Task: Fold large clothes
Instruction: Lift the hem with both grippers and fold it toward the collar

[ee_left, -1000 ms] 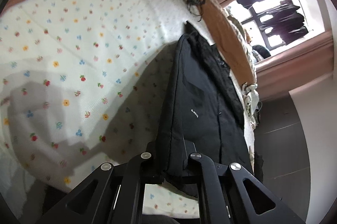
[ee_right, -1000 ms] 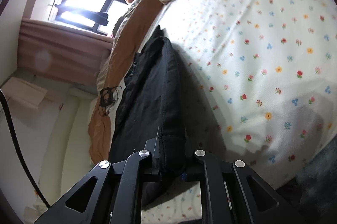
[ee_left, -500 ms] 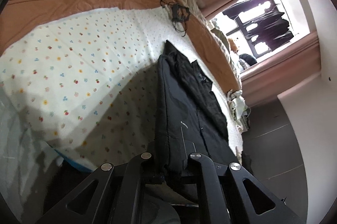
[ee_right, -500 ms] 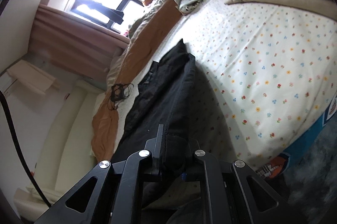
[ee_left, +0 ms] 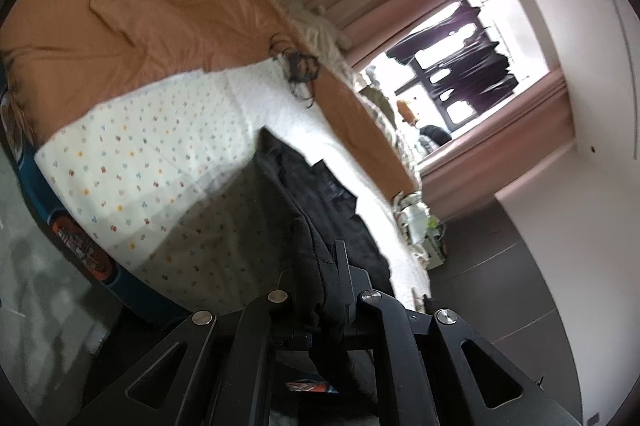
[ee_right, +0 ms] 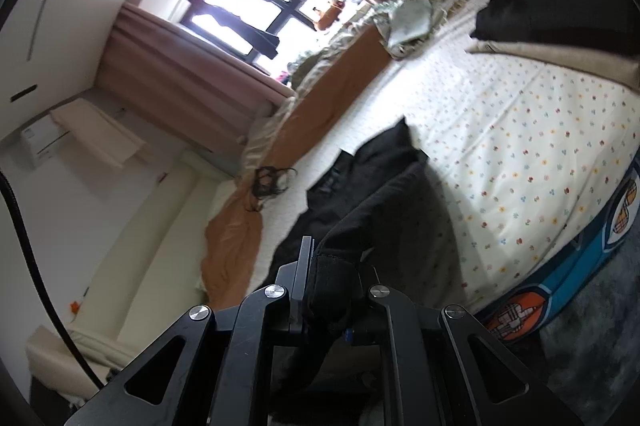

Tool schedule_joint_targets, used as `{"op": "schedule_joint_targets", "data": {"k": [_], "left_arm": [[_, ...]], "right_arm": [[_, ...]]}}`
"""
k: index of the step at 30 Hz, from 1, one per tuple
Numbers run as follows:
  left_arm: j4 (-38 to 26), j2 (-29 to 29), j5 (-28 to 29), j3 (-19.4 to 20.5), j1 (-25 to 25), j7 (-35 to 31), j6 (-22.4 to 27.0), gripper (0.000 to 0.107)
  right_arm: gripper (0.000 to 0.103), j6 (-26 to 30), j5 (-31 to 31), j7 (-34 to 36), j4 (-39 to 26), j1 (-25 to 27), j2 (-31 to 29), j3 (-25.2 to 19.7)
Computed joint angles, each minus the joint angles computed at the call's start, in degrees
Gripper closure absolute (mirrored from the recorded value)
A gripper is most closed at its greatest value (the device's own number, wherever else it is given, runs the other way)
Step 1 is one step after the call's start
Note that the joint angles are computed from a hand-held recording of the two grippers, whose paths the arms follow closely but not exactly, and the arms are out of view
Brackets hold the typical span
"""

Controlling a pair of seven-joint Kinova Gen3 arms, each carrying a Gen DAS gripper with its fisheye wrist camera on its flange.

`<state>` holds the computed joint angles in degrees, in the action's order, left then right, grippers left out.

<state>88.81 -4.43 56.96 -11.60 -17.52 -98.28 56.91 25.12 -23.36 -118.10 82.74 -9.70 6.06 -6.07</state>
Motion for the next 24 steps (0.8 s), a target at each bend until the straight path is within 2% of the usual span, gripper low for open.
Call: {"op": "schedule_joint_targets", "data": {"k": [5,11,17,24], "left_arm": [[0.1,-2.9,2.2,-1.9,0.2,-1.4,1.2,0.101],[-0.5,-4.6,3.7,-4.3,1.2,-1.7,1.6,0.101],[-2.5,-4.7,4.6,-4.7,2.3,-2.0,0.4,0.101],[-4.7,-1.3,5.4,-3.6,1.9,-1.5,-0.8,0.101]], "right_arm": [[0.091,-2.3,-5.1,6.0,2.2,0.7,-3.1,-0.9],[0.091,-2.6,-9.1,9.7,1.9,-0.2,-4.7,0.2],[0.091,-3.3,-7.9,10.2,-0.7,-1.5,-4.2,0.5],[0.091,-2.4,-4.8,7.7,-5.0,-0.9,-0.5,0.4]]}}
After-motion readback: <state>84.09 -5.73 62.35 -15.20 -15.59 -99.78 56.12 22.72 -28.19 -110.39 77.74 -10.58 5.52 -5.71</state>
